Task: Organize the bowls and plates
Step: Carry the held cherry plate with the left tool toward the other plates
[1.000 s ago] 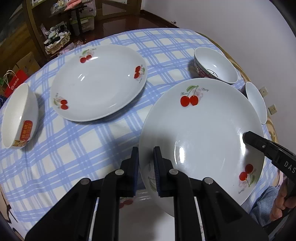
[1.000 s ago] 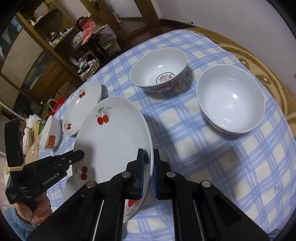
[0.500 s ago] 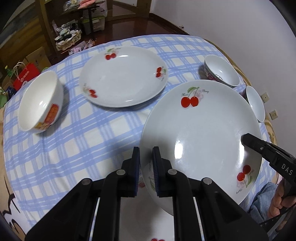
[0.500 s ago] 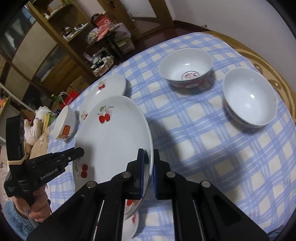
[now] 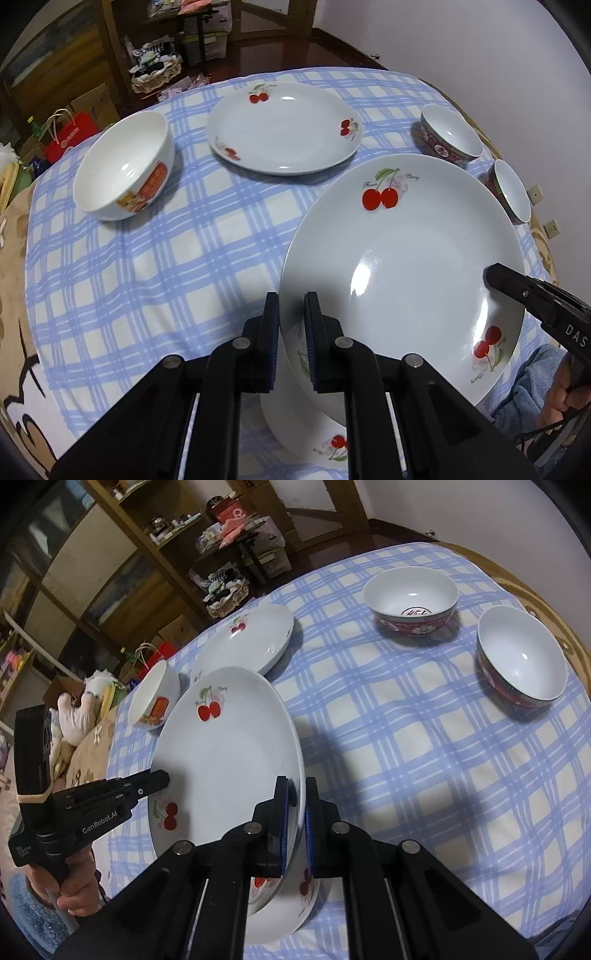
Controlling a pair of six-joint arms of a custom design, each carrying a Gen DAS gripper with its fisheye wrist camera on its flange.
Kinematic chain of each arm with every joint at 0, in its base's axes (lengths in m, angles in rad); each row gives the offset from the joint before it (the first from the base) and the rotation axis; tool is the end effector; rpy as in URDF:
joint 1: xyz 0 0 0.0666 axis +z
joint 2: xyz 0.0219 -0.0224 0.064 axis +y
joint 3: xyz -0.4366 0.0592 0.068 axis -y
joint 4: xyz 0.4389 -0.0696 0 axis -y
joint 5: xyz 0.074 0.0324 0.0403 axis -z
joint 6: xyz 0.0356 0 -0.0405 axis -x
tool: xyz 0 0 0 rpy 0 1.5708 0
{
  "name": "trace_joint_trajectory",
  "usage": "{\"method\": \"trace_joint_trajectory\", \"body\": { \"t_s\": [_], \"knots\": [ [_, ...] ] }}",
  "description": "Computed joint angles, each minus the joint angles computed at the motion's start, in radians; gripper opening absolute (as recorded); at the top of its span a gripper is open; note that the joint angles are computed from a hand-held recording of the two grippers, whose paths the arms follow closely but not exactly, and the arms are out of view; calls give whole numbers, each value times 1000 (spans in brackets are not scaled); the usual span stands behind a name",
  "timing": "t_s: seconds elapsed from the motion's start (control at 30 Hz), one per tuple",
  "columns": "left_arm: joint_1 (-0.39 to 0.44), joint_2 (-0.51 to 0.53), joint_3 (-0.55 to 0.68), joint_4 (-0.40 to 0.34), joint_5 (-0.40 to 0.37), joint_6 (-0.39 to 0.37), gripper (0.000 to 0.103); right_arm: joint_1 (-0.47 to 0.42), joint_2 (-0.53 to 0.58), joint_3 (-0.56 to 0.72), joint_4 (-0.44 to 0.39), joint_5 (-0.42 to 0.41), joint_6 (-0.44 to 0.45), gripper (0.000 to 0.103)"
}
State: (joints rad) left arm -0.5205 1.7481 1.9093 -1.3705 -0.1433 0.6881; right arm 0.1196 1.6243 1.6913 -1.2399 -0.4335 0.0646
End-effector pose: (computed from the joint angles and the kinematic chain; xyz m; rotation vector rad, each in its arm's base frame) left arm 0.5554 -0.3130 0.5166 -0.2672 2.7485 -0.1236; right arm 0.5861 0.0851 0.4942 -0.3670 2.6723 0.6081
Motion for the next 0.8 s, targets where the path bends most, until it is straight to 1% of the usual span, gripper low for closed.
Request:
{"method": "trace_joint_trajectory", "body": {
  "t_s": [0.17,0.37,0.53,0.7,0.8],
  "knots": [
    [-3,-37,-50,19,6,21,13,6,-19,-27,-3,-3,5,9],
    [-17,-64,-93,20,-15,36,13,18,-41,-55,-13,14,20,9],
    [-15,-89,-146,56,28,71,13,24,-55,-73,-16,38,34,9],
    [-36,-95,-172,62,-12,68,13,29,-56,-87,-21,56,29,9],
    [-34,-101,-193,76,-1,69,13,33,-56,-95,-26,67,30,9]
  ]
}}
